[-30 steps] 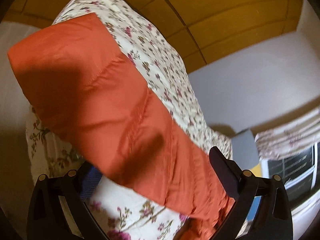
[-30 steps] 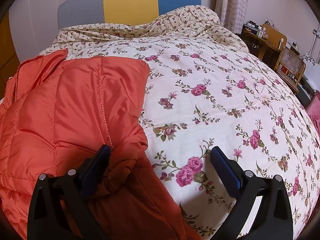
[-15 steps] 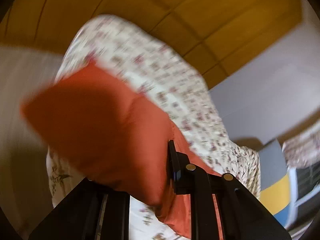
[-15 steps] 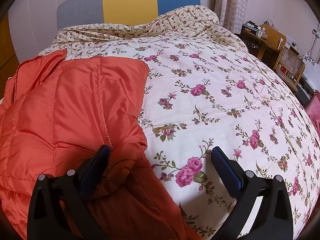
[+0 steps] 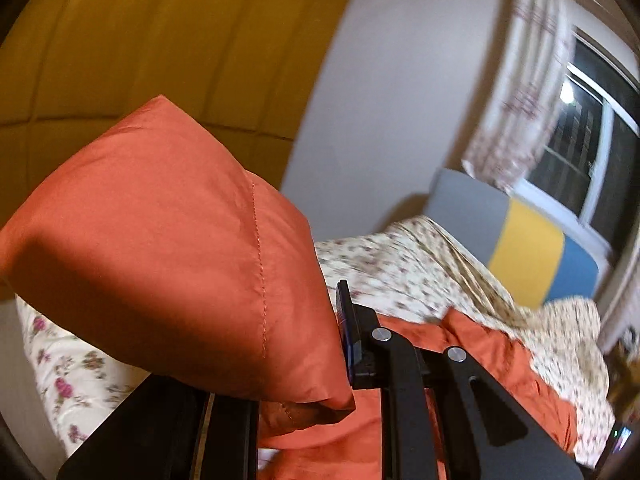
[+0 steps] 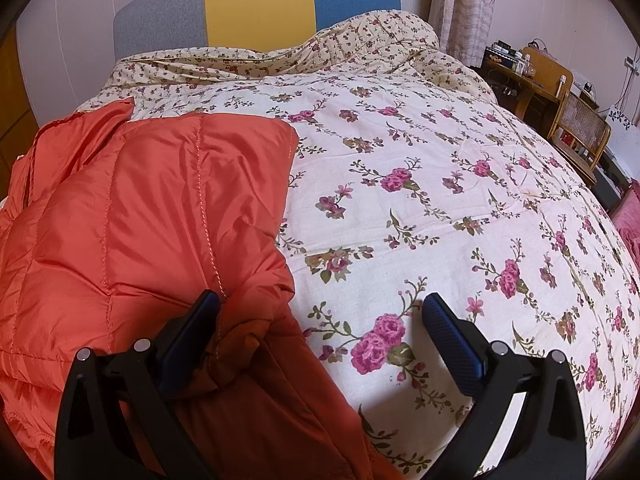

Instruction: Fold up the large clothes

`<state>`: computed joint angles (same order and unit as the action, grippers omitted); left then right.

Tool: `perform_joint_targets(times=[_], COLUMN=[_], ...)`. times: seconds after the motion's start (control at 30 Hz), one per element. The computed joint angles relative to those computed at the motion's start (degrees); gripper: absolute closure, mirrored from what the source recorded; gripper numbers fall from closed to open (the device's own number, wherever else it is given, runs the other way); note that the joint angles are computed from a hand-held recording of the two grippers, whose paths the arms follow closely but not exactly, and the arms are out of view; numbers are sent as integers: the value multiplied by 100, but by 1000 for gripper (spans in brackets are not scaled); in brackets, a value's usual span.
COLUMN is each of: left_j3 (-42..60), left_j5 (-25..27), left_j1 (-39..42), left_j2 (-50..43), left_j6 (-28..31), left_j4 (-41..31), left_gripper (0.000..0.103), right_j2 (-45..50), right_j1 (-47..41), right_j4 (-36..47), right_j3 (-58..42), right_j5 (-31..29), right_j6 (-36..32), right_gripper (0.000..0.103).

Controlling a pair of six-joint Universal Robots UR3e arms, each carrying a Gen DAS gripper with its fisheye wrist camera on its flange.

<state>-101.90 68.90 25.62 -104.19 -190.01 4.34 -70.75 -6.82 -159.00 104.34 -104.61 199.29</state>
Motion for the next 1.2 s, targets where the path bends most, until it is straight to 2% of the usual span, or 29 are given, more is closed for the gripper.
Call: perform_joint_targets(times=[0.2,0.6,0.83,1.2], left_j3=[402,1284,2120,2495], left_j5=[502,1561,2171,2005], left_j1=[-925,-2549,-3364,-3920], left_j2=[-196,-1117,-1823,-2258], left_j6=[276,1662,2070,2275], left_j4=[-186,-456,-851,-1185], left_gripper=[86,86,86,86], right_j2=[-8,-12,-3,-16], right_j1=[-17,-36,-31,-80], right_j4=[-18,-29,-20,-40], right_j3=[22,33,17,38], right_j5=[29,74,82,172], right_j6=[12,25,39,48], right_gripper=[3,3,3,3])
